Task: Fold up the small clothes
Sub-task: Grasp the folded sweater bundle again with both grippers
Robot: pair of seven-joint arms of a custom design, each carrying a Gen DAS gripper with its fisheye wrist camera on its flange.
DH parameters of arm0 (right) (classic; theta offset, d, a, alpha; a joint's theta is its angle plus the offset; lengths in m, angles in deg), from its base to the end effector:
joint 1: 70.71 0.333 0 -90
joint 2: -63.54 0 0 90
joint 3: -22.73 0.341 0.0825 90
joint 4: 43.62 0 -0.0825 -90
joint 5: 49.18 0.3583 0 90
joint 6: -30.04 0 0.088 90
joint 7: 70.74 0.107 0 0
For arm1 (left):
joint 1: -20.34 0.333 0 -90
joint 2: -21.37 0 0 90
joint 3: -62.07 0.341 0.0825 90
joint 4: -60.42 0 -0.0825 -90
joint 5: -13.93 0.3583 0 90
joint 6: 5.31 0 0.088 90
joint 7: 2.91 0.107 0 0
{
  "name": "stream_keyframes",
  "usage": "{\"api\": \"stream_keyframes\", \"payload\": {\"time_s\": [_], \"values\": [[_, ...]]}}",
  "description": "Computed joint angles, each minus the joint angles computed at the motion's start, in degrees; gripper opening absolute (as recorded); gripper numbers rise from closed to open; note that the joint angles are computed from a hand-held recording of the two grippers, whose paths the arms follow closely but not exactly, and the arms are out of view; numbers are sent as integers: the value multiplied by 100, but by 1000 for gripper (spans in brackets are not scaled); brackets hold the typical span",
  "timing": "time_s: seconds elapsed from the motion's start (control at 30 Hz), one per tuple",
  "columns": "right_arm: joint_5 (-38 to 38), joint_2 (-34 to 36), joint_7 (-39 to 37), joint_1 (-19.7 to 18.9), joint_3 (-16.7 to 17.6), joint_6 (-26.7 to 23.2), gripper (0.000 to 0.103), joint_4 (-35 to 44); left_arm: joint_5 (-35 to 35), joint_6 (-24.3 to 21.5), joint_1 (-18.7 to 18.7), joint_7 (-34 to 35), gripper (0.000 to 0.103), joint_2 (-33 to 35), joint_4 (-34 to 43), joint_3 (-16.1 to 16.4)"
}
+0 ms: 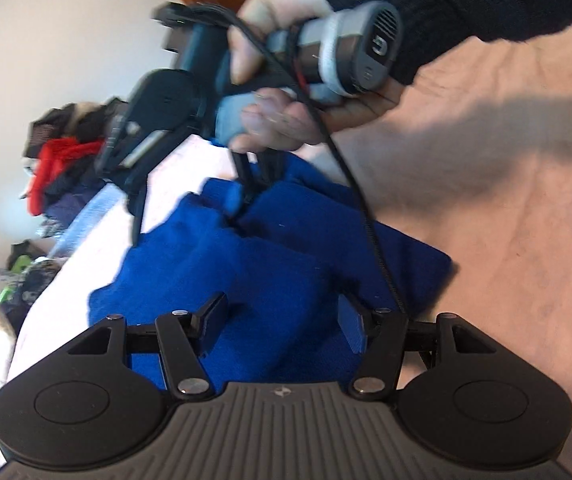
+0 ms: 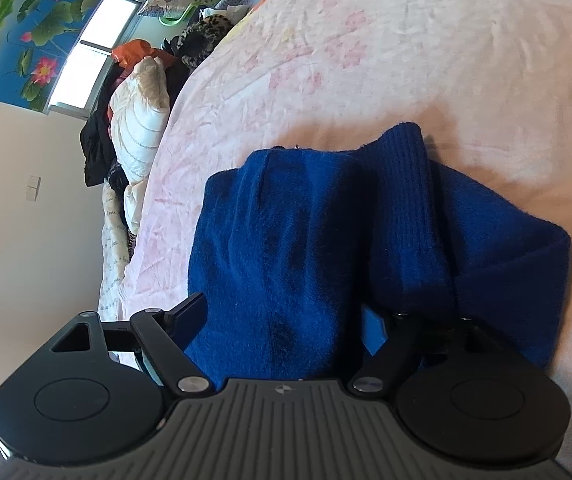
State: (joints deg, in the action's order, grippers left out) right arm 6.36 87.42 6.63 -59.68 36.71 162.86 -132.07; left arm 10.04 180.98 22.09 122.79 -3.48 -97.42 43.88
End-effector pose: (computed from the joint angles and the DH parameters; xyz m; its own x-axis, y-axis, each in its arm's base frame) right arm 0.6382 0.2814 0.4981 0.1354 -0.5964 -0.7912 -0.9763 0.0556 -0.2090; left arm 0.3745 -0.1140 0.4916 -0.5095 -0.6791 -0.5284 -0.3500 0.7245 -0.5938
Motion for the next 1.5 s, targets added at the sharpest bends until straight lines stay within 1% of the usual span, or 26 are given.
{"api": "stream_keyframes", "payload": {"time_s": [0.1,0.13,0.17,0.2,0.27,0.37,0.43,0.5,0.57,0.6,0.63,0.67,0.7,0.77,0.83,0.93,1.0,1.07,1.13,1.27,1.3,1.37,1.4,1.43,1.47,1.5], "values": [[64,24,-8,-17,17,0,81,13,-12,-53,133,-70,58,108,124,-115],[81,32,-10,-25,19,-11,81,20,-51,-92,-47,-76,39,159,167,62],[84,37,-12,-31,19,-29,81,27,-89,-209,-178,-89,8,190,230,197],[95,42,-6,-41,19,-56,81,36,-119,-296,-160,-156,6,181,278,194],[153,57,33,-79,18,-127,81,58,-164,-121,-229,-222,5,163,239,279],[811,-25,-210,-228,112,107,82,-137,-189,353,-60,-255,5,81,79,177],[1425,-26,-469,-295,160,293,82,-229,-224,426,-324,-192,5,20,44,474],[1046,132,-92,-122,-2,234,82,-7,-271,509,-413,-151,5,-91,-28,548],[774,256,-5,-44,-2,192,81,178,-327,532,-640,-149,5,-180,-58,749],[663,273,4,0,6,249,70,227,-329,492,-797,-126,5,-222,-70,874],[518,251,-64,77,5,430,30,225,-349,500,-809,-118,5,-237,-84,866],[270,225,-71,179,-33,629,11,208,-382,537,-756,-129,5,-245,-106,785],[-179,189,95,343,-142,847,12,178,-402,485,-731,-130,5,-248,-90,740],[-416,108,-140,333,-31,1144,11,47,-435,399,-742,-143,5,-288,-102,707],[-329,-63,-442,240,126,1417,11,-159,-445,320,-922,-128,5,-341,-85,849],[171,-416,-1112,-29,293,1428,11,-420,-490,156,-1376,-103,5,-488,-115,1197],[404,-648,-1421,-95,202,1388,11,-634,-545,8,-1677,-62,5,-568,-162,1414],[1,-715,-1097,26,-92,1431,11,-810,-651,-235,-1881,-74,4,-501,-131,1512],[-342,-692,-682,98,-262,1545,11,-1018,-787,-469,-1829,-203,4,-404,-97,1345],[305,-747,-1051,-55,-75,1722,11,-1297,-812,-529,-1517,-326,4,-259,-70,1019],[272,-733,-975,-16,-102,1705,21,-1303,-838,-600,-1596,-289,4,-246,-43,1130],[101,-683,-629,42,-180,1686,18,-1283,-929,-694,-1883,-173,6,-378,-26,1434],[235,-717,-546,-10,-164,1636,24,-1310,-1105,-740,-2279,57,6,-563,-70,1857],[357,-794,-495,-37,-162,1645,32,-1371,-1222,-836,-2531,239,8,-763,-113,2136],[474,-900,-514,-42,-164,1716,34,-1464,-1325,-921,-2764,489,13,-1008,-191,2422],[703,-1069,-665,-53,-145,1820,45,-1620,-1409,-833,-2855,755,18,-1268,-363,2583]]}}
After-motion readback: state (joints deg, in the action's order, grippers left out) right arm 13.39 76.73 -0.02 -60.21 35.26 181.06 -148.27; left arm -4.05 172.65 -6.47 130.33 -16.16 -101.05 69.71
